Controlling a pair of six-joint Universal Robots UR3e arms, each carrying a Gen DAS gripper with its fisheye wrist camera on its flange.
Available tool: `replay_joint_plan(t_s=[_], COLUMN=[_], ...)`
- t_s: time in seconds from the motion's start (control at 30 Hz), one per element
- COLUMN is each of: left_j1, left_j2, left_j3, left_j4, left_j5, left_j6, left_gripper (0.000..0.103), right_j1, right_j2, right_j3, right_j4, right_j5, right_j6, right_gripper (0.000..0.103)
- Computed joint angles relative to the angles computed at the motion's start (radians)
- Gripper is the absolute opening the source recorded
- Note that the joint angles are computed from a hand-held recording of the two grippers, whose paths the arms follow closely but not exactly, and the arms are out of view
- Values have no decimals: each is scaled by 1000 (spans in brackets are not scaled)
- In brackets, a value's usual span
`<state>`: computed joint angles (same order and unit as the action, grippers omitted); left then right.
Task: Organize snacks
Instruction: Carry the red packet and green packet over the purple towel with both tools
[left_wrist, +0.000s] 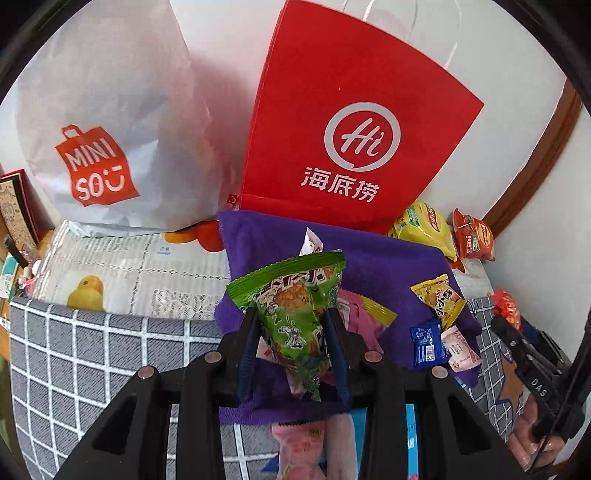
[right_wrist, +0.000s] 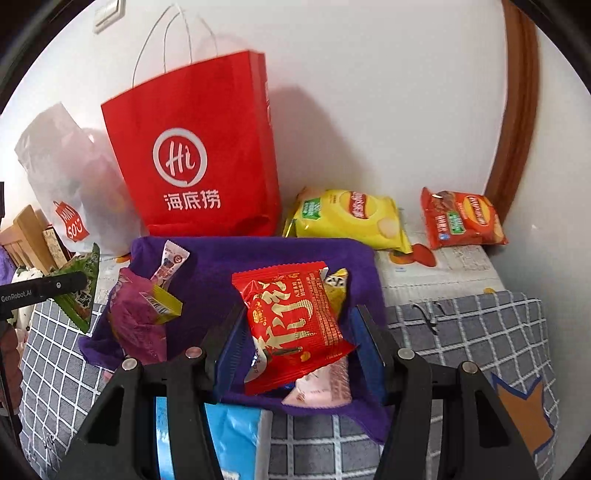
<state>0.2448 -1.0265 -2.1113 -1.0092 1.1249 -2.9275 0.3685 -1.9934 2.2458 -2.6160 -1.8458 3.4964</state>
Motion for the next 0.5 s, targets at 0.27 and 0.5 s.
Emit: replay_joint_plan(t_s=[0.27, 0.5], left_j1=[-97, -183], left_j2=[-191, -327], left_j3=[17, 33], left_j4=[176, 272], left_j5=[51, 50], left_j6=[-65, -108], left_gripper=[34, 34], right_j1=[-36, -39], right_j2=[148, 248], right_j3=[-6, -22], right_j4=[-111, -149], right_j5=[67, 86], right_j6=[-26, -41], right_gripper=[57, 57])
